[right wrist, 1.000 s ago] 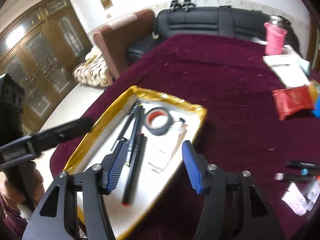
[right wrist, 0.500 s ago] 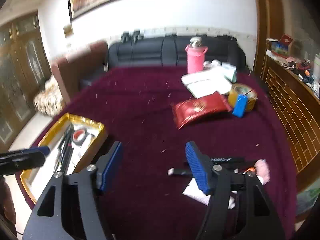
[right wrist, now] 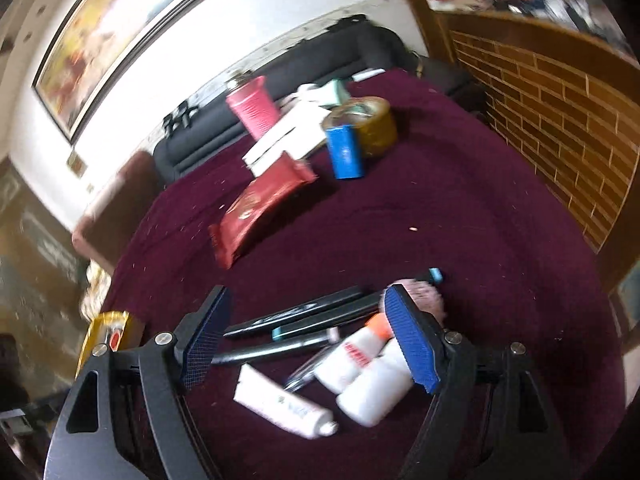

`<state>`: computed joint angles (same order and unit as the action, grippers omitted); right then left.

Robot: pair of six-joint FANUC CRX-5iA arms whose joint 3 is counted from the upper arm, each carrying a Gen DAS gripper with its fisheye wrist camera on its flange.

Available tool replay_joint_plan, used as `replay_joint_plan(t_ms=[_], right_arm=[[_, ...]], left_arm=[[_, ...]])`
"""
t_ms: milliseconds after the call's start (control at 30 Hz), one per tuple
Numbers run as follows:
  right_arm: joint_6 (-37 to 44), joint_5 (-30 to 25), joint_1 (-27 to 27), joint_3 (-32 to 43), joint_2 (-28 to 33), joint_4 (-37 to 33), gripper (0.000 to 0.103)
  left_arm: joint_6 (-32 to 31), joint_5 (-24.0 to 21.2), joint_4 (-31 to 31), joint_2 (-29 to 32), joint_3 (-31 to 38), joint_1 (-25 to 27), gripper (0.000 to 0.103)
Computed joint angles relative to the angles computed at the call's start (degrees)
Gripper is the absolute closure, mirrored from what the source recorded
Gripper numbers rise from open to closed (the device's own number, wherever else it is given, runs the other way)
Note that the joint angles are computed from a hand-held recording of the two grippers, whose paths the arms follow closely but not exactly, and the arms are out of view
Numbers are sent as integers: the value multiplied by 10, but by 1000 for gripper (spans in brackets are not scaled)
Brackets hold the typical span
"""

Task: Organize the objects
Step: 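Move both open tools back toward the remaining pile of items, then grasp a black marker with the left tool while the right tool hovers over the pile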

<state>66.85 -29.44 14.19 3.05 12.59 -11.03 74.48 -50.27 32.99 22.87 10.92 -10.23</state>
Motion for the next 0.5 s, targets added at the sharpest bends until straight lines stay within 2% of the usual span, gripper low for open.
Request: replay_joint_plan(t_ms=[133,200,300,400,500], right_arm=[[10,20,-19,-2,13,-33,25],[20,33,-28,-3,16,-56,24],[36,46,-40,-5,16,-82,24],[10,66,-39,-23,6,-62,24],[38,61,-52,-14,8,-104,24]], left_arm=[[44,-33,-82,50,80,-28,38],[43,-40,-116,72,116,-43,38],[1,-46,-123,109,164,-60,38],[-34,-62,-140,153,228,-74,38],[-64,-86,-160,196,297,-88,38]])
